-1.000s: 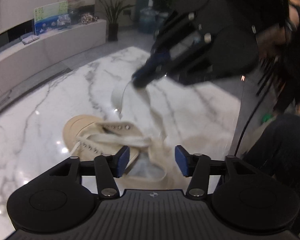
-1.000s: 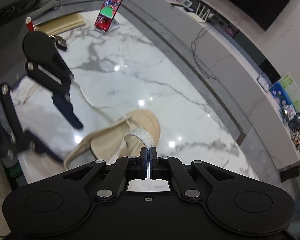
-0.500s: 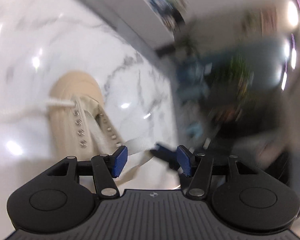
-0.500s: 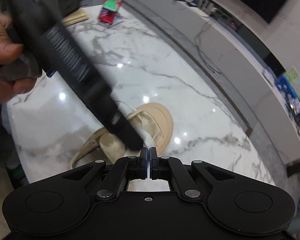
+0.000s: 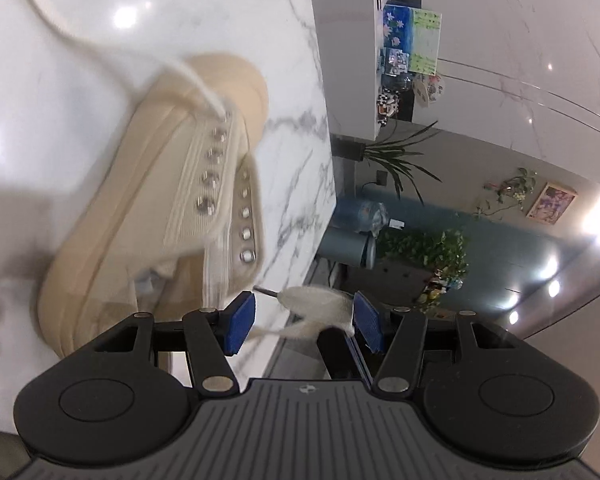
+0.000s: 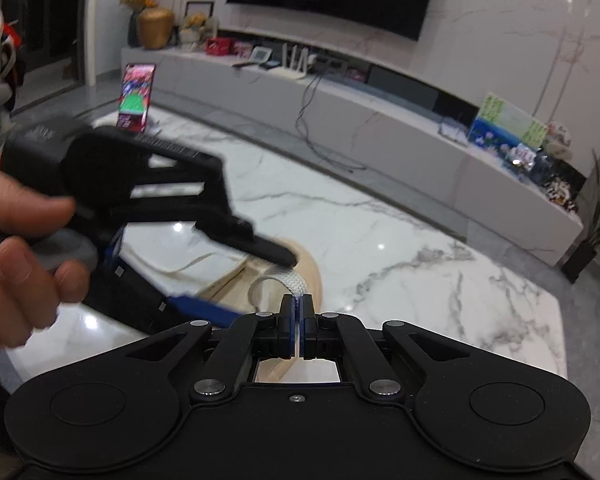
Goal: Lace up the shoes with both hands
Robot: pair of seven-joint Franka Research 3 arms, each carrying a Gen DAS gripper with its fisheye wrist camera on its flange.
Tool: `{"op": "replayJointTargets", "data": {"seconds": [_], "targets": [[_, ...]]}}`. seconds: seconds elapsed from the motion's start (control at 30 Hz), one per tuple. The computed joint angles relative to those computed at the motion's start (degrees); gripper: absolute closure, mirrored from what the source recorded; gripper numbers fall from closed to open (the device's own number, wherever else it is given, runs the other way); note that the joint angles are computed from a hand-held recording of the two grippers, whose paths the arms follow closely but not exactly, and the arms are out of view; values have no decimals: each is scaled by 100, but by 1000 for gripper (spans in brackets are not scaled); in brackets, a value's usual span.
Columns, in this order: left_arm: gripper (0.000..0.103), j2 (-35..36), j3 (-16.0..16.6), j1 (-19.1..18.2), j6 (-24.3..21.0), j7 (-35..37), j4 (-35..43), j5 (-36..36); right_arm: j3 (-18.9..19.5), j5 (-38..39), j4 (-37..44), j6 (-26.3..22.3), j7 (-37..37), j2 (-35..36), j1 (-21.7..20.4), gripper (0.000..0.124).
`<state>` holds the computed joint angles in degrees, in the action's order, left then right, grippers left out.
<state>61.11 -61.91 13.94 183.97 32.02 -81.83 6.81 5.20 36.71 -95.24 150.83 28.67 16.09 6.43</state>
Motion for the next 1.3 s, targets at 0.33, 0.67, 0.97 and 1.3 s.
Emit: {"op": "replayJointTargets", "data": {"seconds": [0.33,0.67,0.97,1.3], "targets": [[51,-365,1014,-654,819,-952,92,-55,42,204,-393,-53,-636,-271,-18,124],[61,-374,1115,-663,690,-1462,232,820,-67,121,-470,-216,-667,-330,63,124],[101,-689,1172,-661,-262,-525,437,1320,-69,135,-501,-161,-627,-346,77,124],[101,-1657,1852,-1139,-2427,1978,943,2125,-85,274,-381,-484,-606,-334,2,122]]}}
